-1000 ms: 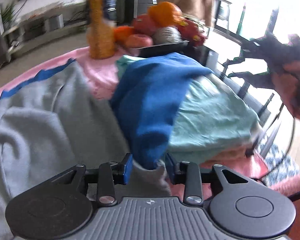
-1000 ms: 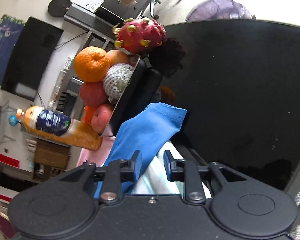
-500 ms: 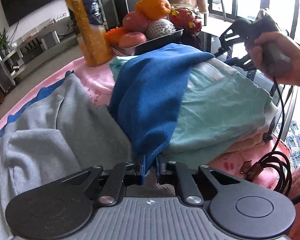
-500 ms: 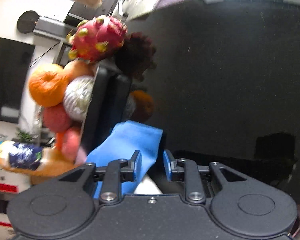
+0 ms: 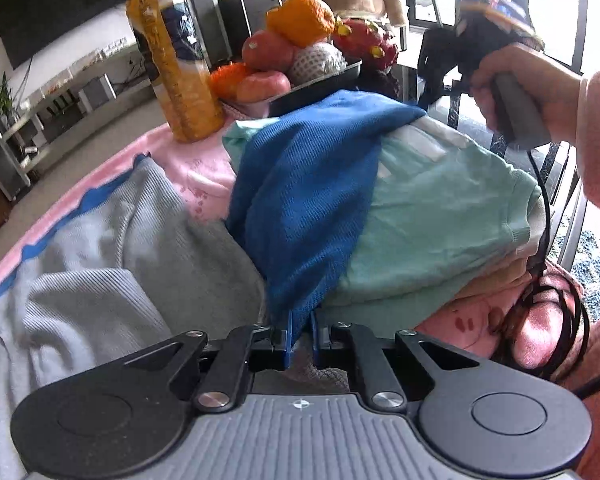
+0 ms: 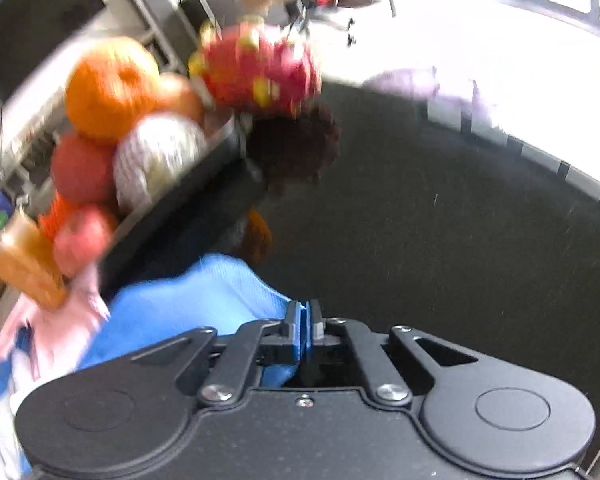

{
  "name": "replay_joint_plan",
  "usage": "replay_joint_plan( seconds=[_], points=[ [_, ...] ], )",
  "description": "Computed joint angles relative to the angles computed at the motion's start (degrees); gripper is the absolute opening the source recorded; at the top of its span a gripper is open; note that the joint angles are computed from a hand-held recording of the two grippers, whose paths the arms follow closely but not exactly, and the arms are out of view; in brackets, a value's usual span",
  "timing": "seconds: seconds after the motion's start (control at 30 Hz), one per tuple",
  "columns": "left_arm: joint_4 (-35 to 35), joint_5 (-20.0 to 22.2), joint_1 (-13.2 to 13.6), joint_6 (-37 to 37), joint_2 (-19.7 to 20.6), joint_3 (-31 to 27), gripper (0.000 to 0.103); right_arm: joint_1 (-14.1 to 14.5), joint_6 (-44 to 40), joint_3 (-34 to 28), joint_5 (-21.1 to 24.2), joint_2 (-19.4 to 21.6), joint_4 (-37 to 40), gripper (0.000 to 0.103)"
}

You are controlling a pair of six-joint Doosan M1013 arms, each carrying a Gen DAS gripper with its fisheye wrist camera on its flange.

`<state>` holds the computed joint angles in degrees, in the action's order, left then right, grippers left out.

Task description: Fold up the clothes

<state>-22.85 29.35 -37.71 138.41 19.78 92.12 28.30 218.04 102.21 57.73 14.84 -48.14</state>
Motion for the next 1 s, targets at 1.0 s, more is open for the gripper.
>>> replay_joint_plan(
  seconds=[1.0],
  points=[
    [-2.12, 5.14, 10.75, -6.26, -8.23, 4.99, 0.037, 12.19, -11.34, -14.88, 12.37, -3.26, -16.46, 0.041]
  ],
)
